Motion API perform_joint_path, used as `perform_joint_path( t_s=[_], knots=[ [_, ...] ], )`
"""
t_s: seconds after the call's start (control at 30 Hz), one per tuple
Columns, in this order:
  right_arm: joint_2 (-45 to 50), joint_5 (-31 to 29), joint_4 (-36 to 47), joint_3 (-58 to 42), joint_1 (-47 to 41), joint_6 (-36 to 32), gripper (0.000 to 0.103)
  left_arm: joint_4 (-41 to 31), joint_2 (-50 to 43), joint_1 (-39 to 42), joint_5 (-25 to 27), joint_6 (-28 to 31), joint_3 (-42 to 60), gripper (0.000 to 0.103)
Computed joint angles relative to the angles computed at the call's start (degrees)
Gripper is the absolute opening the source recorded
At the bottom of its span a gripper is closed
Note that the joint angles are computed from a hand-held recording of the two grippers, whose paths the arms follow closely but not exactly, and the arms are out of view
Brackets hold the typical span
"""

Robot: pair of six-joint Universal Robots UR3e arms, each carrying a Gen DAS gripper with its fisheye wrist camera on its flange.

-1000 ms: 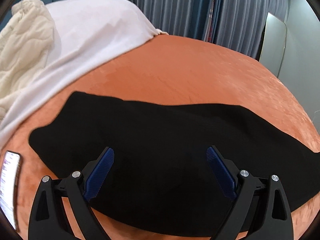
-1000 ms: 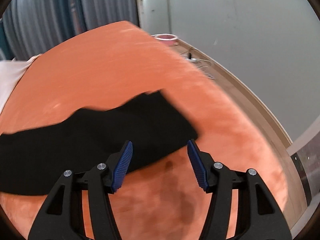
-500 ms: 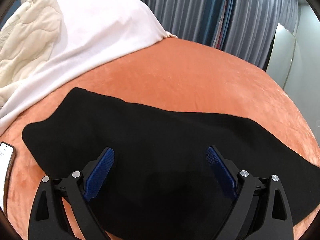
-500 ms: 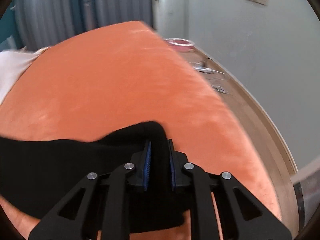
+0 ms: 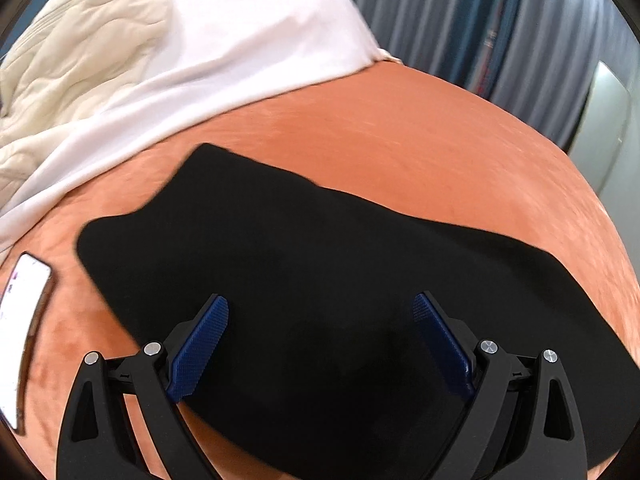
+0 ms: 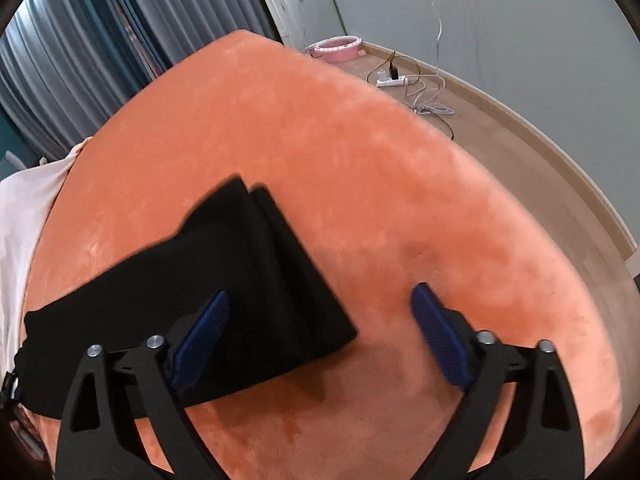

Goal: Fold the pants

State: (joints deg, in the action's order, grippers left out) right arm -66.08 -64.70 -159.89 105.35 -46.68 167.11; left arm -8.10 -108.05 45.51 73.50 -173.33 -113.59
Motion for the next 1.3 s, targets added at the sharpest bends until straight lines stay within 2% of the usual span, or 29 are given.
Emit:
perform_joint_path(
  t_s=[0.03, 0.07, 0.1, 0.13, 0.33, 0.43, 0.5, 0.67, 0.77, 0.9, 1.0, 1.1, 1.13, 1.17, 1.23, 1.3],
  knots=[
    [-0.01, -2.17, -1.8, 0.42, 1.48, -0.15, 0.084, -0.52, 0.27, 0.28, 1.1, 0.2, 0.27, 0.092],
    [-1.09, -2.34, -1.81, 1.29, 1.77, -0.49, 0.057, -0.74, 0.55, 0.41, 2.0, 0.54, 0.27, 0.092],
    [-1.98, -0.98, -0.45, 1.29, 1.76, -0.77, 0.041, -1.17, 0.9, 0.71, 2.06, 1.1, 0.31, 0.092],
    [-2.8, 1.72, 3.09, 0.49, 1.32, -0.36, 0.02, -1.75, 1.28, 1.07, 1.46, 1.41, 0.28, 0.092],
    [-12.83, 6.38, 4.78, 2.24, 6.67, 5.07, 0.02, -5.54, 4.78, 3.79, -6.0, 2.49, -0.65, 0.092],
    [-17.84, 8.12, 7.44, -0.25, 17.27, 6.95, 0.02, -5.82, 7.15, 4.94, -9.82, 4.08, -2.54, 0.092],
    [-16.89, 6.9, 8.6, -3.76, 25.09, 8.41, 0.02, -4.56, 8.51, 4.4, -10.22, 5.46, -3.88, 0.092],
    [-1.27, -1.97, 9.51, -21.15, 48.26, 13.33, 0.02, -0.9, 11.53, 3.4, -11.05, 9.24, -7.5, 0.092],
    [10.71, -7.75, 13.2, -34.44, 56.81, 14.23, 0.02, -1.4, 11.94, 3.19, -12.73, 11.5, -7.67, 0.092],
    [22.44, -15.08, 19.6, -47.54, 63.89, 14.83, 0.02, -5.61, 12.72, 4.29, -16.76, 13.94, -6.98, 0.092],
    [25.43, -17.8, 20.62, -50.69, 65.73, 14.95, 0.024, -7.96, 12.89, 4.51, -17.33, 14.45, -5.82, 0.092],
    [23.6, -16.91, 21.18, -49.97, 65.77, 14.27, 0.036, -7.2, 13.07, 4.28, -15.96, 13.77, -5.91, 0.092],
    [21.4, -16.17, 20.2, -47.38, 65.55, 14.09, 0.044, -6.98, 13.14, 4.46, -15.79, 13.46, -5.9, 0.092],
    [19.04, -16.42, 18.27, -44.21, 65.83, 13.89, 0.061, -6.79, 13.45, 5.2, -16.06, 13.17, -6.09, 0.092],
    [16.1, -19.59, 15.14, -40.15, 66.96, 12.09, 0.082, -7.11, 13.93, 6.46, -16.73, 12.84, -6.26, 0.092],
    [15.88, -24.92, 12.85, -38.59, 69.26, 10.08, 0.082, -8.15, 14.48, 8.47, -18.32, 12.71, -6.47, 0.092]
  ],
)
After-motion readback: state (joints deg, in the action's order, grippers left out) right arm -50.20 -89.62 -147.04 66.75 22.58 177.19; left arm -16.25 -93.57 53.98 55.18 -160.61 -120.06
